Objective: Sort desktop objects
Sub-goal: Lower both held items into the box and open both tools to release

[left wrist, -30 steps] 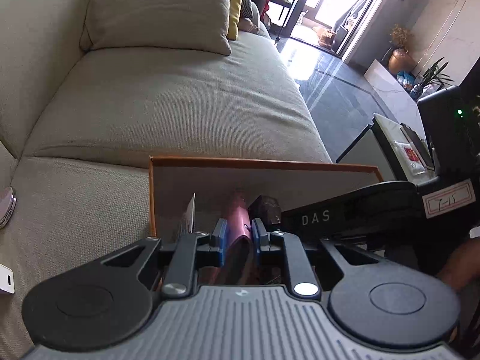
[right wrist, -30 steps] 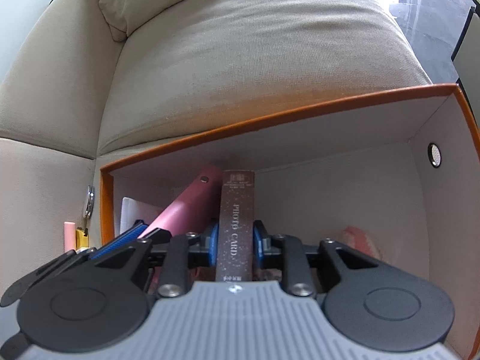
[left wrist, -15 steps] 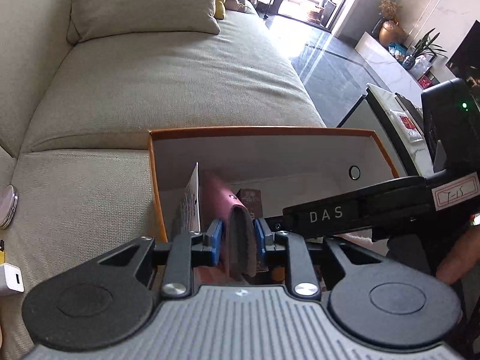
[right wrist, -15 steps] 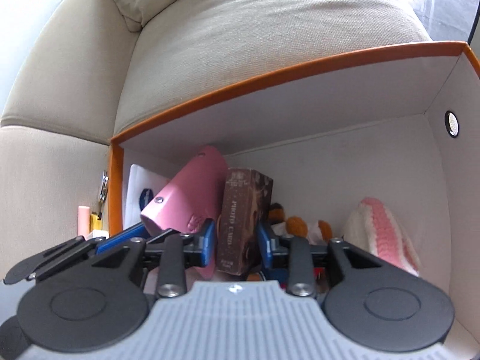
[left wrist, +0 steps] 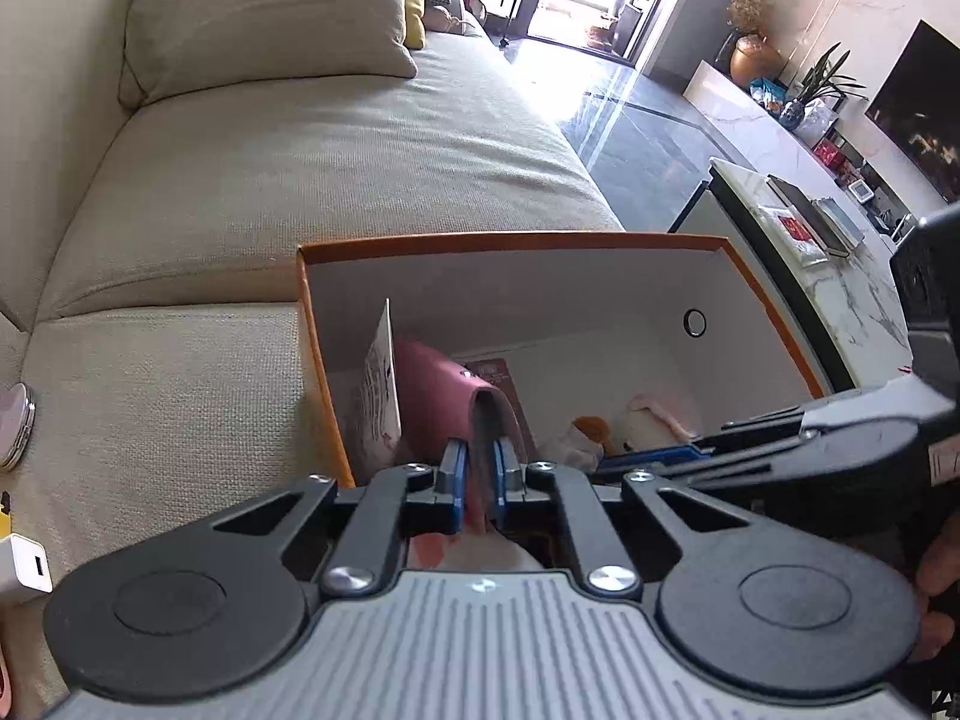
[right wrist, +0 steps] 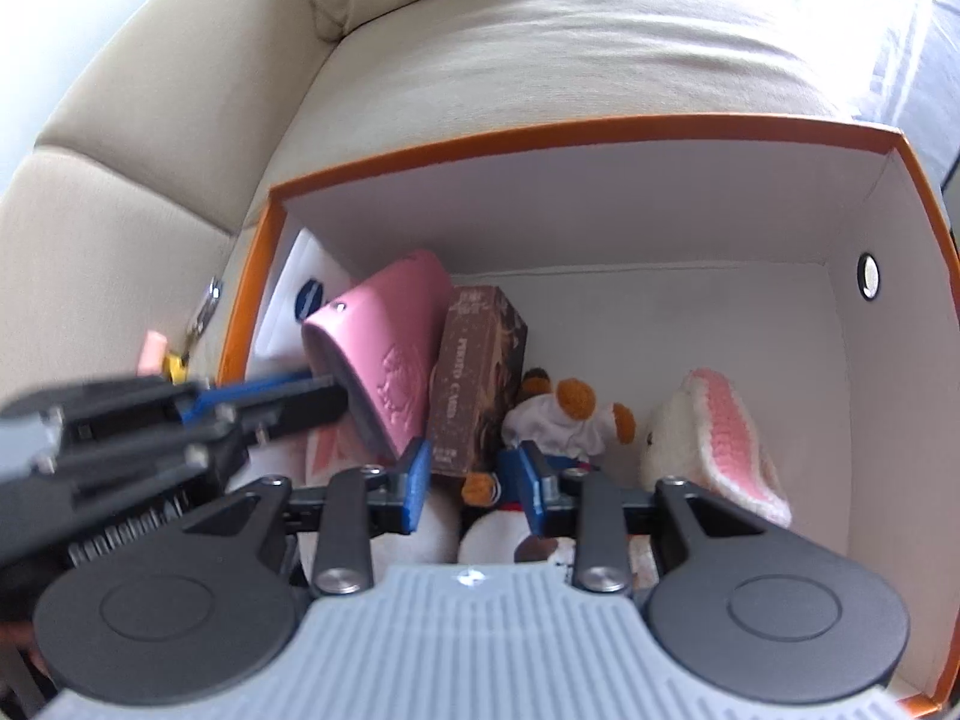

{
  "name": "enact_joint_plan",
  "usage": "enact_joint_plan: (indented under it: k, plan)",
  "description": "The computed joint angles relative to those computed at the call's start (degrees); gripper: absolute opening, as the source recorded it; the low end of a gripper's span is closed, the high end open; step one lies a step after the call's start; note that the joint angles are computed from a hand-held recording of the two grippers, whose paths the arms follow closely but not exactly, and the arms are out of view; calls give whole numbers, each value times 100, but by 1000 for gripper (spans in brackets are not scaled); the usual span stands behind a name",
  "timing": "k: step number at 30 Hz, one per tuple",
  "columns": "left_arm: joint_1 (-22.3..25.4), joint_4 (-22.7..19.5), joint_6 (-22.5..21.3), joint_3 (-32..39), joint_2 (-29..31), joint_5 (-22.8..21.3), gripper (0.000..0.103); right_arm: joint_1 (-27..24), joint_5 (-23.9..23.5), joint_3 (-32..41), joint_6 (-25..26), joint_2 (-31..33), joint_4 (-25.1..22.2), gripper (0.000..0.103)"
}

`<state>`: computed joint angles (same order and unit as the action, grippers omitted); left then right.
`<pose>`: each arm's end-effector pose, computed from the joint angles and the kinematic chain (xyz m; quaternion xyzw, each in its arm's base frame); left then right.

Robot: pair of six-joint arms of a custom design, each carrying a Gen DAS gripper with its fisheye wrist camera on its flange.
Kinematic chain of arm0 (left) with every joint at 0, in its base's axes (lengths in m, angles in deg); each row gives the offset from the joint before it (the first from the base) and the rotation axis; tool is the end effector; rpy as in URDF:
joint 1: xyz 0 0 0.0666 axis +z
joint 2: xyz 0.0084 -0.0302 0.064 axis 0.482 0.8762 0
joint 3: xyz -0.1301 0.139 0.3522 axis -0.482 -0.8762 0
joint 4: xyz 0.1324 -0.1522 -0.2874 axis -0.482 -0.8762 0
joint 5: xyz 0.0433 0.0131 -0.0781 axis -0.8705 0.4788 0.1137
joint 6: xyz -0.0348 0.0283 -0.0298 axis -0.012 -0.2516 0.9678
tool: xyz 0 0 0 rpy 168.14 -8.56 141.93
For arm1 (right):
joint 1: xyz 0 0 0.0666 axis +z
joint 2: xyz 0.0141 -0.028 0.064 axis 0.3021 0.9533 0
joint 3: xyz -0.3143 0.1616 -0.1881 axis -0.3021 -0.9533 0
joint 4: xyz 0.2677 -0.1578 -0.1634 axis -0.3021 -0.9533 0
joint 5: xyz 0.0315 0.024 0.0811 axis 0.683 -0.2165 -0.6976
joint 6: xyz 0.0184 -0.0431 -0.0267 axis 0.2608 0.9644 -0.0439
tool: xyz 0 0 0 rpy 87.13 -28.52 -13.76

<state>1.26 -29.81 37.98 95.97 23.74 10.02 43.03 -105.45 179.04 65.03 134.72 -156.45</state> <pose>0.3496 -0.1809 0.5297 -0.0168 0.9509 -0.1225 0.2837 0.4532 0.2279 0.5065 -0.1814 0.9488 0.2123 0.1474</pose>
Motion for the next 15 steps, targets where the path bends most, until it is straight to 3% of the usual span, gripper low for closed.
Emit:
enact_joint_plan:
  k: [5, 8, 15]
  plan:
    - [51, -41, 7, 134, -23, -52, 8, 191, 166, -223, 567, -131, 70, 35]
    - [91, -104, 18, 219, 10, -54, 8, 381, 628, -421, 837, -221, 333, 34]
    - [110, -149, 141, 291, 83, 193, 9, 524, 971, -862, 1043, -375, 878, 33]
